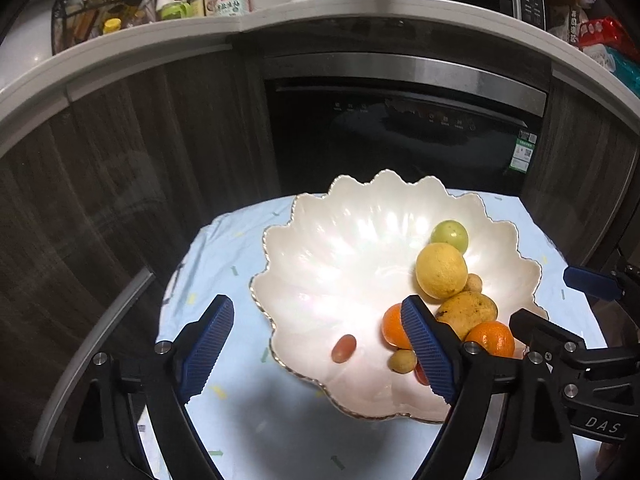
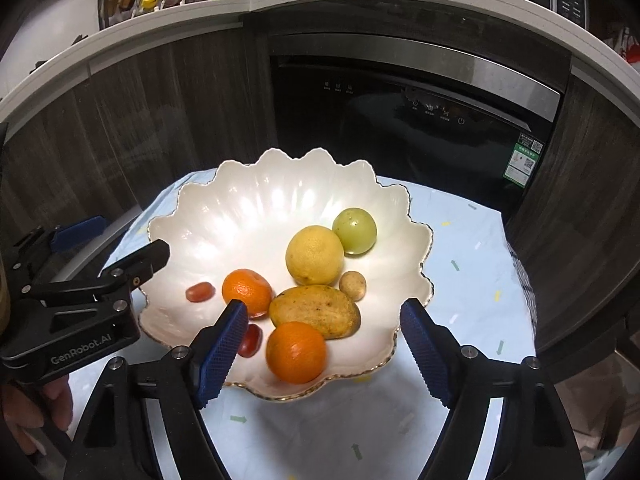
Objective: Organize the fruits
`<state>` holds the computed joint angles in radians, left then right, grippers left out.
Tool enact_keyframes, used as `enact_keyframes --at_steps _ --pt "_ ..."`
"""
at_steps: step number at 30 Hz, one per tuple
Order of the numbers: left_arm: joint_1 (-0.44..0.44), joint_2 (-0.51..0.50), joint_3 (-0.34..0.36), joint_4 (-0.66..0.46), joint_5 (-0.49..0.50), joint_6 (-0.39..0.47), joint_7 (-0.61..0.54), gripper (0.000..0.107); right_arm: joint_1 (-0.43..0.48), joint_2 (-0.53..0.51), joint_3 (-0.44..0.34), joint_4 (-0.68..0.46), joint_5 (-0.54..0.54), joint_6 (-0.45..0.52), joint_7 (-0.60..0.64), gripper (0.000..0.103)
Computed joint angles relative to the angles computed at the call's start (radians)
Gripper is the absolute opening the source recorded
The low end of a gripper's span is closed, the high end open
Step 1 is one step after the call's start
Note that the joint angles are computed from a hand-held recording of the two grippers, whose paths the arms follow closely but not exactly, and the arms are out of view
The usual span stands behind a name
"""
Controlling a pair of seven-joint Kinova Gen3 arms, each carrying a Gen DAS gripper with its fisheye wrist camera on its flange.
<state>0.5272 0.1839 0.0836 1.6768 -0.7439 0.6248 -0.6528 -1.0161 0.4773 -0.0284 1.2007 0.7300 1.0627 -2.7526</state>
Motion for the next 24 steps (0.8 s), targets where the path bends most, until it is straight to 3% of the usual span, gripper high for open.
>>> enact_keyframes --at_steps 24 --pt "-0.026 -0.141 0.118 0.052 -0.004 0.126 0.052 0.094 -0.095 -0.078 -0.042 0.053 0.13 0.092 -0.182 0.079"
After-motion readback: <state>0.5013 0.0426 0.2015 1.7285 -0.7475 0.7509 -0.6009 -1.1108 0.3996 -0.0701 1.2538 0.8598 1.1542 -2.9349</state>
